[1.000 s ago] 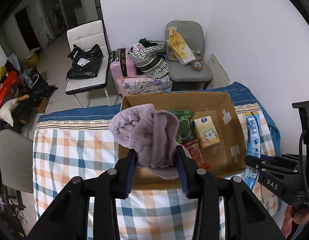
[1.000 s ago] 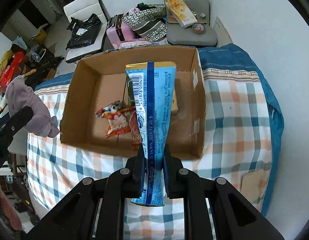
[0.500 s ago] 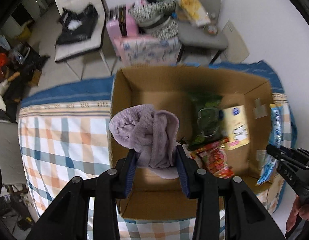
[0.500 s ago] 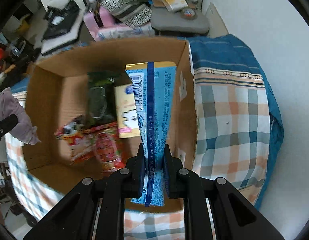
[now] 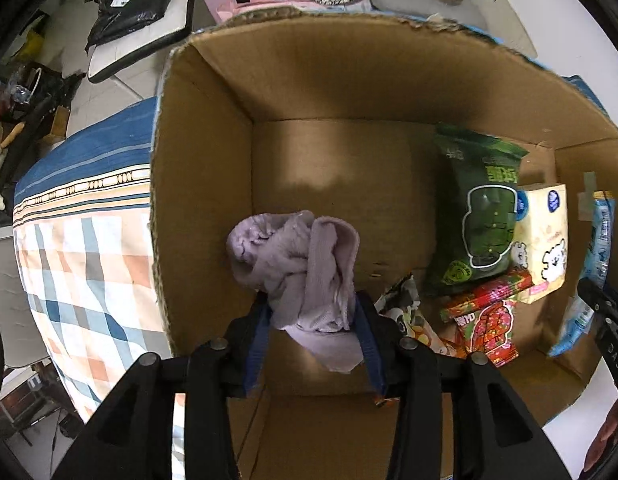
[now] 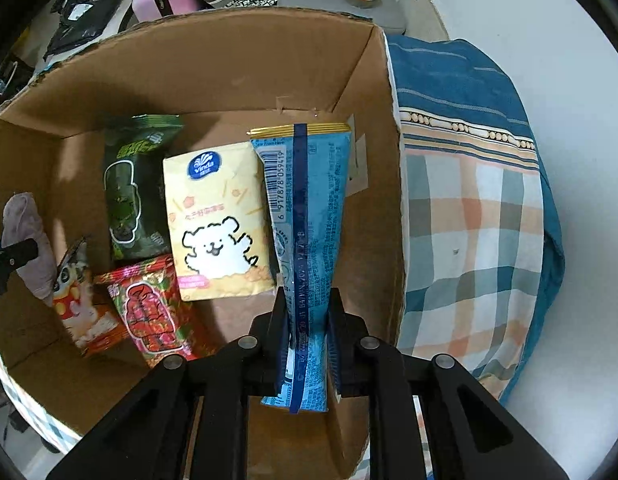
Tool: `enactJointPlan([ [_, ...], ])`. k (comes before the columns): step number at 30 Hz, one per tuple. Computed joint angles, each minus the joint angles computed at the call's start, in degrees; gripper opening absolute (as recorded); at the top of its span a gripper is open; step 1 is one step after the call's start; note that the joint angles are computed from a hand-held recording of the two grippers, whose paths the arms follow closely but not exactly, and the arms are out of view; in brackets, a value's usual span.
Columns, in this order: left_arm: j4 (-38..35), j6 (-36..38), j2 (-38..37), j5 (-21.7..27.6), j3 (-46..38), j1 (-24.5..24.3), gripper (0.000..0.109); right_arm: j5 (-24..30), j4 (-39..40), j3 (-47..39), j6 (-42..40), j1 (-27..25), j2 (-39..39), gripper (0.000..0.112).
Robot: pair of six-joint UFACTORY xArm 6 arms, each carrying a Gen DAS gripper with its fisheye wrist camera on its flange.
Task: Organize soft objects
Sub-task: 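Carry the cloth and wrapper into the box and open both tools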
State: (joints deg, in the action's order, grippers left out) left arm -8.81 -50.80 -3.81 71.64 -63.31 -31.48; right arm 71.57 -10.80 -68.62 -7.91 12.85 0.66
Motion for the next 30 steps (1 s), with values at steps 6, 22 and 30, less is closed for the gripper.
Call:
enactJointPlan([
  [6,-0.3,-0.7,1.1,-0.3,-0.8,0.2,0.045,0.2,0.6,-0.6,0.4,-0.6,0.7,0.034],
  [22,6.5,-9.6,-4.7,-1.0,-0.2,-3.3,0.098,-0.5,8.9,2.7,0.2,0.3,-5.6,0.097],
  [30,16.3,-20.8,-11.4,3.9,-1.6,-9.9,0.099,-2.3,12.2,6.6,-0.2,-0.2,-11.6,0.102],
])
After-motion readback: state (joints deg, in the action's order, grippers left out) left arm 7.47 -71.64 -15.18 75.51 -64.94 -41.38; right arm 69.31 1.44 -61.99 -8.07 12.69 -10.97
